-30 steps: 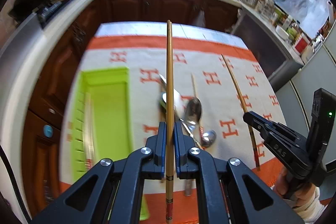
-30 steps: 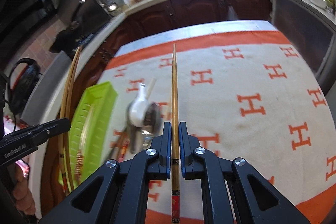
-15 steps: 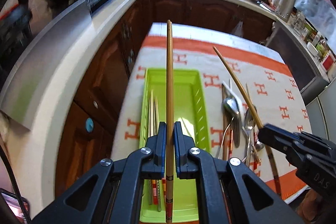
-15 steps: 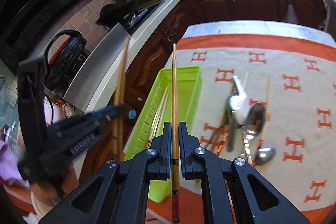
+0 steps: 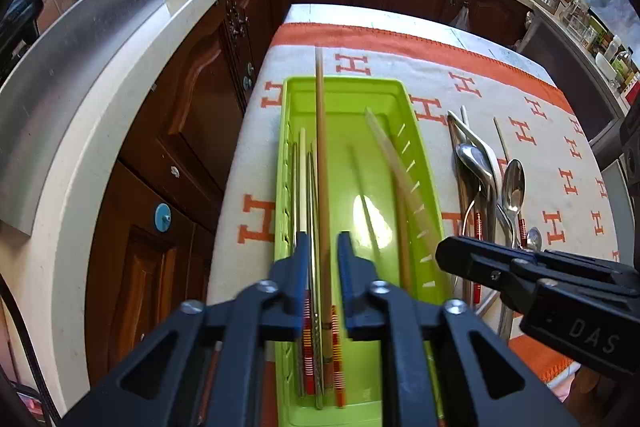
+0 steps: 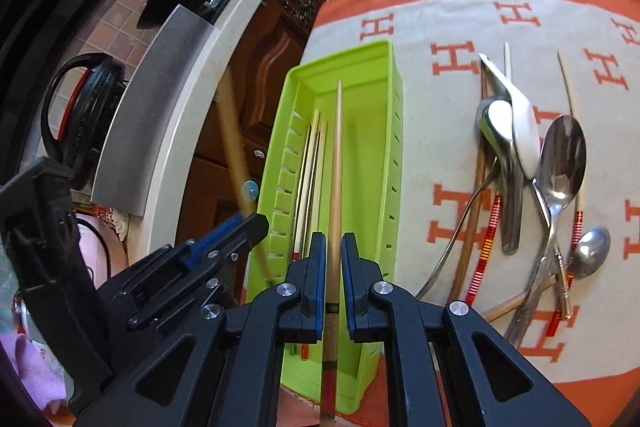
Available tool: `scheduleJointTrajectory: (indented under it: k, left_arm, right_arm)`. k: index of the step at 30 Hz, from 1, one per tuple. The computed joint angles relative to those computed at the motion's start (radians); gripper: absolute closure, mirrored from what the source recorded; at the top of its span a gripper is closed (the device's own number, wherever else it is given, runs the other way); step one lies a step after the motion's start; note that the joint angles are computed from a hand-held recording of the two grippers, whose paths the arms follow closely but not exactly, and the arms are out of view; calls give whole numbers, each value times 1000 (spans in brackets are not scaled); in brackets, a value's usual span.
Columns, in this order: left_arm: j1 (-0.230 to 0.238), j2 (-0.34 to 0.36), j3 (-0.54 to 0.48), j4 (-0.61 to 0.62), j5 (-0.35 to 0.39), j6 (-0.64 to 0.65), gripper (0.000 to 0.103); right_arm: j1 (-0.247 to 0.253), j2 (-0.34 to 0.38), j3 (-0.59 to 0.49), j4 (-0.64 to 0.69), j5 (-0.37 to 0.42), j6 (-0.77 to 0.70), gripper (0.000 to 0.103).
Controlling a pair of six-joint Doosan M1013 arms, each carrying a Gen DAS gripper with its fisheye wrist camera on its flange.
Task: Organize utensils
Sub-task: 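Lower both chopsticks into the green tray and open both grippers, then move both open grippers back over the remaining utensils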
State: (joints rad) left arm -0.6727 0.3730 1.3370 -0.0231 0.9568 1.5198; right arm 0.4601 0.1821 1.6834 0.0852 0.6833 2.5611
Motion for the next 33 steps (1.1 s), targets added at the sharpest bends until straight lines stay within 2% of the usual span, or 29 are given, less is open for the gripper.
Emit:
scheduleJointTrajectory:
  k: [1, 3, 9, 10, 13, 18, 33]
  left_arm:
    - [0, -1, 0, 3, -4, -1, 80]
    - [1, -4, 0, 2, -9, 1, 78]
    - [3, -10, -3, -9, -18, 3, 76]
    - [3, -10, -3, -10, -18, 3, 73]
    - [3, -15, -1, -19, -24, -3, 53]
    - [-4, -27, 6, -23, -42, 10, 53]
    - [-27, -44, 9, -72, -32, 49, 53]
  right_arm:
    - [0, 3, -1, 2, 0, -2, 92]
    - [1, 7, -5, 4, 5, -6, 89]
    - [6, -3, -6, -50, 23, 23, 87]
    - [7, -8, -4, -60, 26, 25, 87]
    - [9, -29, 4, -84, 36, 37, 87]
    - [13, -71, 26, -149, 43, 63, 87]
    - [15, -213, 118, -338, 78, 237, 87]
